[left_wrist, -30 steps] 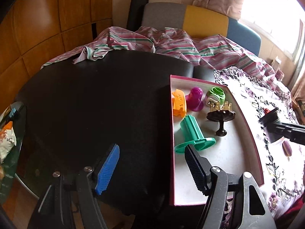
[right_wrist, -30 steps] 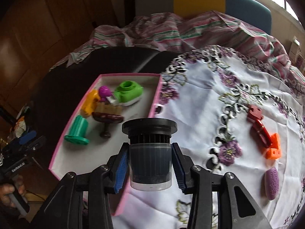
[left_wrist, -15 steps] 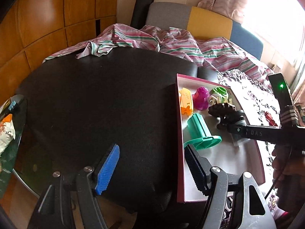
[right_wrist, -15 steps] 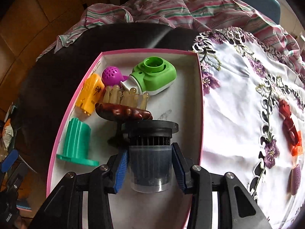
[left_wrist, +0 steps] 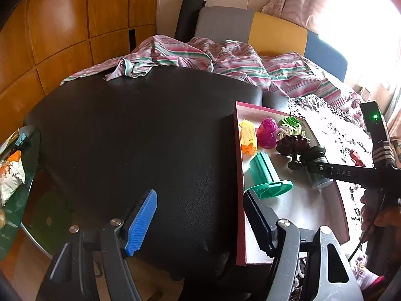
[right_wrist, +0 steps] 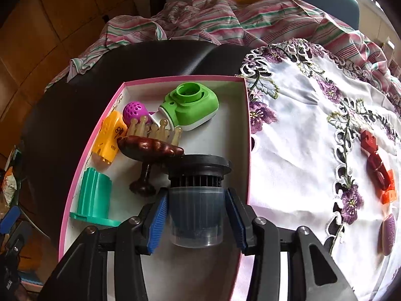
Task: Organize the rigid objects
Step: 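Lower the black cup into the tray beside the pedestal and open the right tool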
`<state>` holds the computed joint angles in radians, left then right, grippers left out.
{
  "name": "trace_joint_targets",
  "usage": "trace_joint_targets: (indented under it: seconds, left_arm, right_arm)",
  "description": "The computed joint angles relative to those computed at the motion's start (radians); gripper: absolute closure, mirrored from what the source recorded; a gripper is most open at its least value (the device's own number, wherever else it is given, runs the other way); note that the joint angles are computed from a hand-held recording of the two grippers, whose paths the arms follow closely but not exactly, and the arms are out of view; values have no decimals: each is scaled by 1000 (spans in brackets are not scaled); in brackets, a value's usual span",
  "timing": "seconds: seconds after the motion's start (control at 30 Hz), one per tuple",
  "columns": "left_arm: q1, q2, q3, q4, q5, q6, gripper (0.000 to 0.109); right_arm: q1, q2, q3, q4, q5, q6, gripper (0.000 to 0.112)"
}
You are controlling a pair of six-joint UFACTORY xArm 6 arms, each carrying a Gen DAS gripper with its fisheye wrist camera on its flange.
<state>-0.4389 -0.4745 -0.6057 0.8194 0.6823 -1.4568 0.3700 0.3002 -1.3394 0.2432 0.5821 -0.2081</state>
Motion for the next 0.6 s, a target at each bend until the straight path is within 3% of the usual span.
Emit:
trace_joint_targets:
  seconds: [0.6]
  left_arm:
    - [-36, 15, -18, 4, 28, 8, 37]
  right_arm:
    - [5, -125, 148, -3, -105, -41, 66]
